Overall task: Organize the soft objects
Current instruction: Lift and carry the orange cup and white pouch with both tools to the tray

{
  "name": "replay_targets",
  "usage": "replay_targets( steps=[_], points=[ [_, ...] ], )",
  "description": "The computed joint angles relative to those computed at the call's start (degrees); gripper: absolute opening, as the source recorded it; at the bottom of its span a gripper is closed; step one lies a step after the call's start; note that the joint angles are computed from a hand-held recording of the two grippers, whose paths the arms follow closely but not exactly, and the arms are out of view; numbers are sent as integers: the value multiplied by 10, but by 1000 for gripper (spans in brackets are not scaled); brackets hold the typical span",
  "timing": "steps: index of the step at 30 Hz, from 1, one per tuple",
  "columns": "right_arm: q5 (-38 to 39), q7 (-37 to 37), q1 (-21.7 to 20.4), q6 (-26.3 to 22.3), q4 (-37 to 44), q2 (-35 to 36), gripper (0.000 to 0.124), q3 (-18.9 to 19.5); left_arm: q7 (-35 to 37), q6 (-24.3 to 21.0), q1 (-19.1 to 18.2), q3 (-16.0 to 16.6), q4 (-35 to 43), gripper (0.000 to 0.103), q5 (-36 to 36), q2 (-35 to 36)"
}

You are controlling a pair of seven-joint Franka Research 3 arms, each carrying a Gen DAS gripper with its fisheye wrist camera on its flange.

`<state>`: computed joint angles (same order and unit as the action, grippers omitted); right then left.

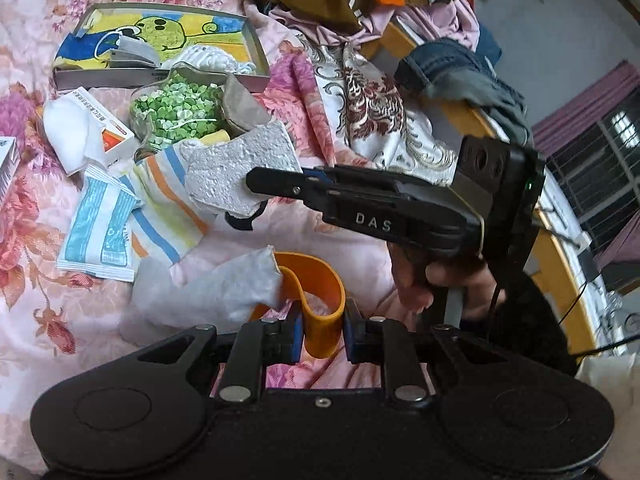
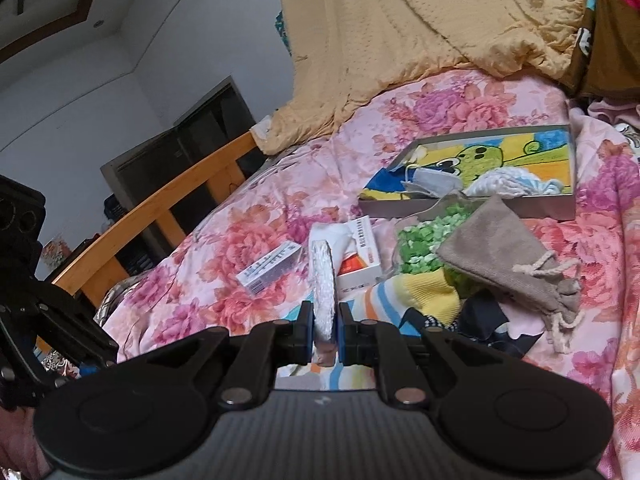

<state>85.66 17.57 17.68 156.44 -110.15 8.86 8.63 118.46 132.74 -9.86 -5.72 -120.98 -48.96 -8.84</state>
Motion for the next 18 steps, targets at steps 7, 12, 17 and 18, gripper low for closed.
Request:
replay_targets(
  steps=[7,12,17,18],
  points=[
    [-29,11,4,16,3,5,13,4,11,9,5,1,5,21,-11,12],
    [-40,27,3,22,5,10,13,4,45,-4,7,2,5,21,-68,18],
    [-38,32,2,33,6,12,13,7,54,8,11,-6,1,21,-60,10],
    [-36,30,1,35,7,12,13,8,58,13,10,-8,0,21,-43,7]
  ],
)
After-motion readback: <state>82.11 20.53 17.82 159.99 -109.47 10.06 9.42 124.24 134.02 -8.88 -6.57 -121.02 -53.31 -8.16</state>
